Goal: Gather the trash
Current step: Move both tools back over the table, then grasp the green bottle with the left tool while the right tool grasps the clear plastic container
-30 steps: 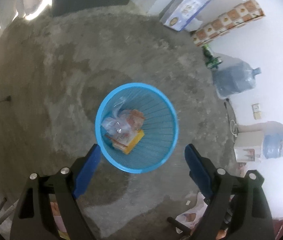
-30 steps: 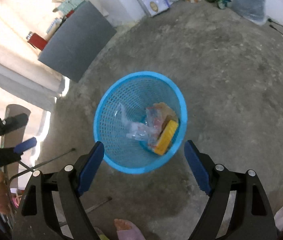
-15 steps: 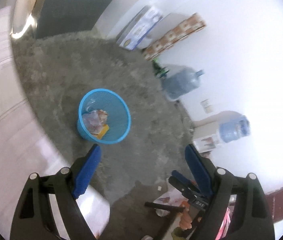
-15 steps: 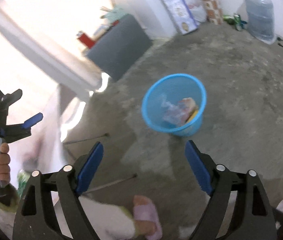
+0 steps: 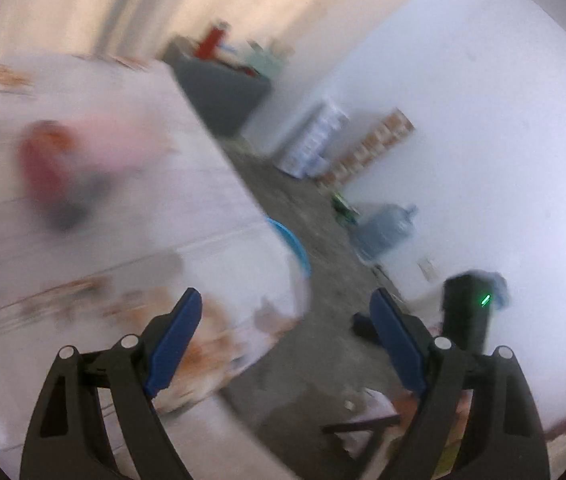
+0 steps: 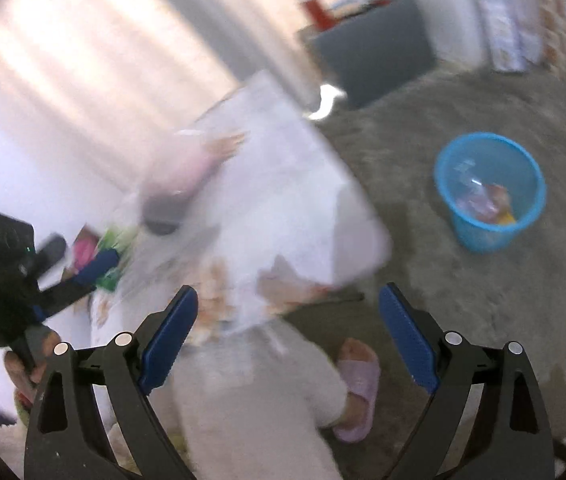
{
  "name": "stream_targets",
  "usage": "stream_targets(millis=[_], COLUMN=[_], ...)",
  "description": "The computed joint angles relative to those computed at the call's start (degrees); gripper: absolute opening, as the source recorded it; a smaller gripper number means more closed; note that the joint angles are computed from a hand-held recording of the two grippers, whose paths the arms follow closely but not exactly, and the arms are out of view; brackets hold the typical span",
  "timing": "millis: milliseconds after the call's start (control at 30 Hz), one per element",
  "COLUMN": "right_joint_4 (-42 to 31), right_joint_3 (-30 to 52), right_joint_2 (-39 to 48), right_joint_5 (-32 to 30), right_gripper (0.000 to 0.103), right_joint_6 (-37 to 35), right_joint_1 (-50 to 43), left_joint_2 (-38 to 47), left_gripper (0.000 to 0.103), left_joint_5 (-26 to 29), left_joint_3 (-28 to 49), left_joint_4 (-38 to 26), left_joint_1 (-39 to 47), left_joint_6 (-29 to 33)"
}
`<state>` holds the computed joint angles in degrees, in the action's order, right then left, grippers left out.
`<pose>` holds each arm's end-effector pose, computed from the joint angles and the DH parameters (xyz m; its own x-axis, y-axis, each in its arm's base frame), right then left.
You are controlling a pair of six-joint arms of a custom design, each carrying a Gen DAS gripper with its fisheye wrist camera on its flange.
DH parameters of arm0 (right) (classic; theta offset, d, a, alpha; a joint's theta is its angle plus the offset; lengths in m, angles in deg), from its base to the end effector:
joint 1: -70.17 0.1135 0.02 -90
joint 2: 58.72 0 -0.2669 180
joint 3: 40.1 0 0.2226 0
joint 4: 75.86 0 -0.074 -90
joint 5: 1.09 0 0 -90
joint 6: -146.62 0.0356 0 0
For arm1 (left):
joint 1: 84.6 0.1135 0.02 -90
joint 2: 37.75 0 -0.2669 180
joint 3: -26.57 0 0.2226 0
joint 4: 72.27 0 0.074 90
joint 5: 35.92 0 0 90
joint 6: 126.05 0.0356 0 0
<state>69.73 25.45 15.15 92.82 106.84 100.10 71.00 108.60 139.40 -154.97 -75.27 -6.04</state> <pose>0.2149 0.1209 0.2634 -0.7254 0.4671 -0.5056 0.1612 0.8294 0.5349 0.3466 0.0276 0.2893 -0.8054 0.1619 -0.5701 0.5396 0.5980 -0.5926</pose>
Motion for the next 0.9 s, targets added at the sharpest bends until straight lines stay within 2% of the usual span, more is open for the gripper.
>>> stream_targets(millis=[200,300,467,667,733,867,900], right_joint_4=[-0.1,-1.9,-4.1,-9.9,-11.9,-22.3,-26.4], right_joint_3=[15.2,22.5,31.5,40.6,44.5,57.9,63.4], right_joint_2=[13.4,19.2,26.4,30.6,32.5,39.1,41.9], right_joint_5=[-3.0,-3.9,-6.0,-4.3,-5.0,-7.0,-7.9], right_gripper=[0.091,0.091,0.091,0.093,0.095,0.095,0.095], right_joint_6=[-6.1,-7.8,-8.8,-6.6,-5.9,-6.3,-6.2], right_joint_1=[3.8,5.1,6.5,7.6,6.5,3.3,2.3], left_joint_2=[-2.5,-1.2,-0.1,3.9,6.6,12.3,14.1], left_gripper=[0.084,0.084,0.084,0.086,0.087,0.090,0.092], left_joint_5=[-3.7,-4.5,-2.3,-1.4,-1.3,-4.5,-5.5], left_joint_3=[-4.9,-4.6,-3.2,4.6,9.0,19.1,22.5], left_joint_4=[2.1,4.0,9.3,14.5,13.7,11.4,10.2], left_joint_1=[15.0,18.7,22.5,24.5,25.0,24.6,24.4], left_joint_6=[8.4,7.5,3.5,-1.6,-2.7,-3.3,-2.9])
